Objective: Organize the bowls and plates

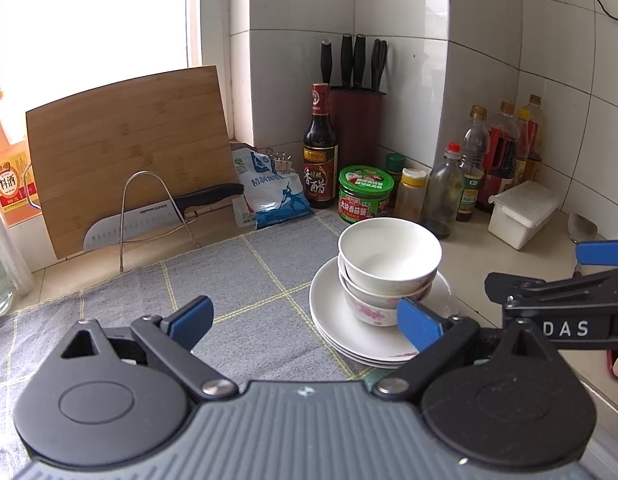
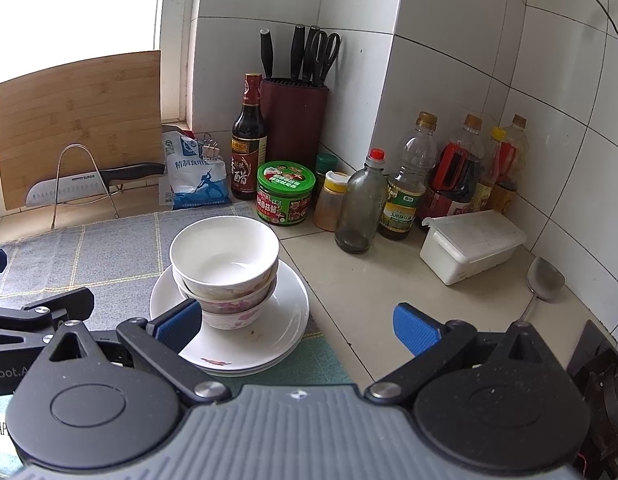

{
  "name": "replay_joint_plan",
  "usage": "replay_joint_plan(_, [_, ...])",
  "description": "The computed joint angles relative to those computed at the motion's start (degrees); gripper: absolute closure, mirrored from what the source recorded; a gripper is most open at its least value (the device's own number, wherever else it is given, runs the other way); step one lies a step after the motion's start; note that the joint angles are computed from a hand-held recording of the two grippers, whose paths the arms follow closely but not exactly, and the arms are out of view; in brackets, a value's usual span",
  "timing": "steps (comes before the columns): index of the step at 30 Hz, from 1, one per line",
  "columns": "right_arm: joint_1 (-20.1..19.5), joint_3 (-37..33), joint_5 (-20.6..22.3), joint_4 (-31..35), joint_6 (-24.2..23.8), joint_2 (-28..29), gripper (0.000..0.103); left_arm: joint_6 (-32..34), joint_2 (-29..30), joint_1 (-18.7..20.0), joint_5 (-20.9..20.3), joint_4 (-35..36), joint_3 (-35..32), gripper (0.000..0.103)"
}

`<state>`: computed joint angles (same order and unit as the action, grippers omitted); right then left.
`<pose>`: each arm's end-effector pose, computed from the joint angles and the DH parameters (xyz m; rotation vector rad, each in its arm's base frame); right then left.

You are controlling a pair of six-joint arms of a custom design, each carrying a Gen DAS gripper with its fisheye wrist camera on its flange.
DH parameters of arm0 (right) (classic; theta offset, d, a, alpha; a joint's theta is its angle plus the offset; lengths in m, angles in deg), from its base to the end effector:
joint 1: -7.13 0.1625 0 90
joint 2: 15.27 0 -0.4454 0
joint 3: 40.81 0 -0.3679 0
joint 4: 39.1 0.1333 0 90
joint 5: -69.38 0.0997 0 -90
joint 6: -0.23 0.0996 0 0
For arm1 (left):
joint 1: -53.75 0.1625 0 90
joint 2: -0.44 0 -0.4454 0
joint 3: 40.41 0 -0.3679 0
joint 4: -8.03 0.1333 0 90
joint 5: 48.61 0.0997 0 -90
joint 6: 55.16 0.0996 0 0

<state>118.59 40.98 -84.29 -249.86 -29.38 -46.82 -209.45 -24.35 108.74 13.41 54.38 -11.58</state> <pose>0.2933 -0.6258 0.1920 0.0596 -1.8601 1.1266 -0.2832 -0.7181 0.1920 1.0923 2.3177 -0.9675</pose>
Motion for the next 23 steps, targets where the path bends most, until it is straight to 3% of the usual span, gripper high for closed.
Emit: replay_joint_plan(23, [0.2,-0.6,-0.5,-0.1,-0.6,0.4,0.000,-0.5,0.6,0.2,0.0,1.3,-1.4,0.005])
